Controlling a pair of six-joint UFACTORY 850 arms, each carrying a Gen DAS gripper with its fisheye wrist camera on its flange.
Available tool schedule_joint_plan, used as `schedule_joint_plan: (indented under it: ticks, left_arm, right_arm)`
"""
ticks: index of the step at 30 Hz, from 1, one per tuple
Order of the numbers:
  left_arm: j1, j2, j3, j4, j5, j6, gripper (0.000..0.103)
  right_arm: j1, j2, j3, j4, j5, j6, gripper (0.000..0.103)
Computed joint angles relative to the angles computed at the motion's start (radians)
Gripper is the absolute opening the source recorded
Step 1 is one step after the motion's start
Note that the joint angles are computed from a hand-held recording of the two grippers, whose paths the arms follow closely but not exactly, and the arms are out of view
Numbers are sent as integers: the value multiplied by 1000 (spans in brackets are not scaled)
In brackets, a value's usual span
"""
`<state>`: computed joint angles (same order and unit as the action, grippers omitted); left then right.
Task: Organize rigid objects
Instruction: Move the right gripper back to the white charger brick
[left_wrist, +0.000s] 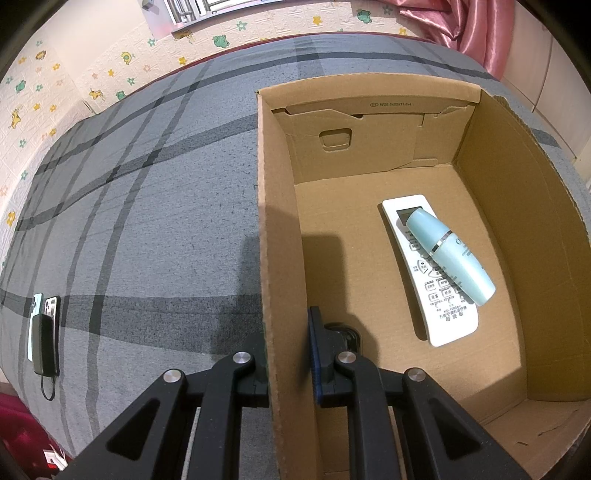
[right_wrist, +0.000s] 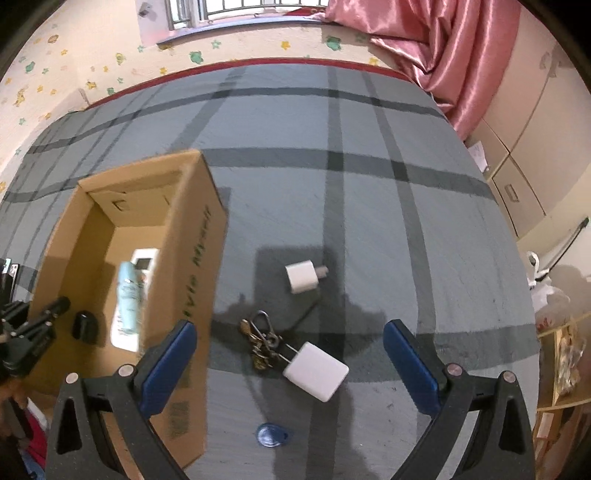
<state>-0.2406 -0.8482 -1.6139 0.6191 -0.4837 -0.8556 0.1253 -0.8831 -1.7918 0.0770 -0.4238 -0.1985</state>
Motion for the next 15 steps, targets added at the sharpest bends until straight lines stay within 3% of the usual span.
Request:
schedule_joint_plan:
  ticks: [15]
  left_arm:
    - [-6, 0, 9, 41, -1, -39, 15]
  right_arm:
    - [-40, -112, -42, -17, -29, 59, 103]
